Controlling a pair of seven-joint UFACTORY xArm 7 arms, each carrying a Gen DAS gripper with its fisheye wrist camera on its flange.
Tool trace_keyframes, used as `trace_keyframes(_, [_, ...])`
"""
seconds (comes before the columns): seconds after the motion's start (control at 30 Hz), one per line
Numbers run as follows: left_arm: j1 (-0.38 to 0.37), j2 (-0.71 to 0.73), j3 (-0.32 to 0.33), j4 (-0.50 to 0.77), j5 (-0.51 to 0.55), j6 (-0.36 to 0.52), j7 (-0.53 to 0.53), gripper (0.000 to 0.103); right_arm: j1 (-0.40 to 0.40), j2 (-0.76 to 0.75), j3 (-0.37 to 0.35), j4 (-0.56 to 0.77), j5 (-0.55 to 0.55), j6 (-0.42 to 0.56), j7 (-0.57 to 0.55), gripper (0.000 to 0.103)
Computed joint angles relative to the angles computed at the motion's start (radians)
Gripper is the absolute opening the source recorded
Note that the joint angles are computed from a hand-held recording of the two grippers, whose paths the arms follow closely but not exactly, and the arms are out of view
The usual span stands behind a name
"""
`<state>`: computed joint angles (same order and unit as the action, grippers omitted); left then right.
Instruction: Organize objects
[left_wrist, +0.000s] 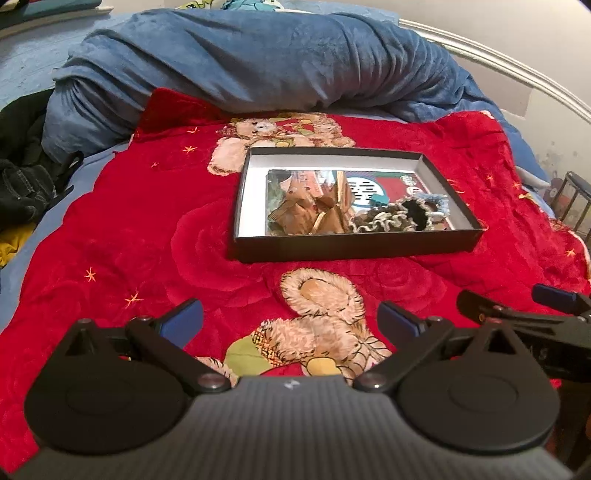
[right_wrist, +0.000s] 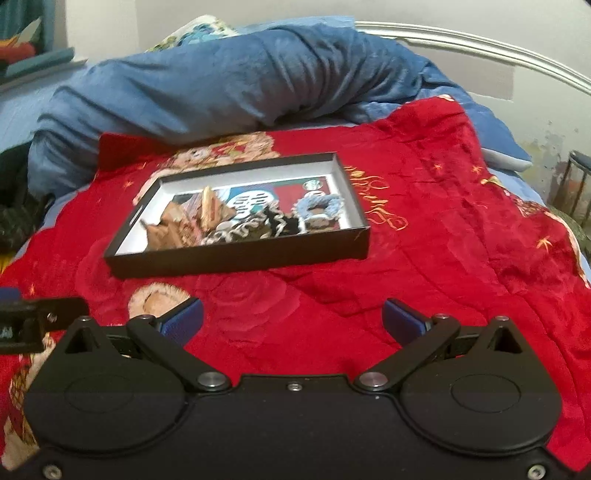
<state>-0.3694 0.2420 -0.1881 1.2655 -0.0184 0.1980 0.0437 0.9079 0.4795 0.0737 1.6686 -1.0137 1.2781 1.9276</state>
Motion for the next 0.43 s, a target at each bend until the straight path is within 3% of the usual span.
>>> trace_keyframes(0.13, [-0.002, 0.028, -0.002, 0.016, 0.0, -0.01, 0.002, 0.103, 0.018, 0.042, -0.012, 0.044, -0.008, 0.042, -0.014, 0.103])
trace_keyframes(0.2, [0.024, 0.056, -0.034, 0.016, -0.032, -0.059, 0.045, 0.103, 0.017, 0.061, -0.018, 0.052, -0.012, 0.034, -0.023, 0.103])
trace_keyframes(0.3, [0.197, 0.106, -0.245, 0.011, -0.21, -0.126, 0.217, 0.103, -0.025, 0.103, -0.012, 0.077, 0.062, -0.014, -0.118, 0.103])
trace_keyframes(0.33, [0.22, 0.124, -0.276, 0.019, -0.257, -0.121, 0.247, 0.103, -0.045, 0.116, -0.009, 0.082, 0.099, -0.04, -0.157, 0.103])
trace_keyframes(0.37, [0.209, 0.134, -0.264, 0.025, -0.261, -0.118, 0.238, 0.103, -0.079, 0.131, 0.005, 0.074, 0.138, -0.092, -0.184, 0.103])
trace_keyframes(0.43, [0.096, 0.146, -0.133, 0.038, -0.203, -0.108, 0.159, 0.103, -0.023, 0.14, -0.065, 0.044, 0.09, -0.125, -0.113, 0.103])
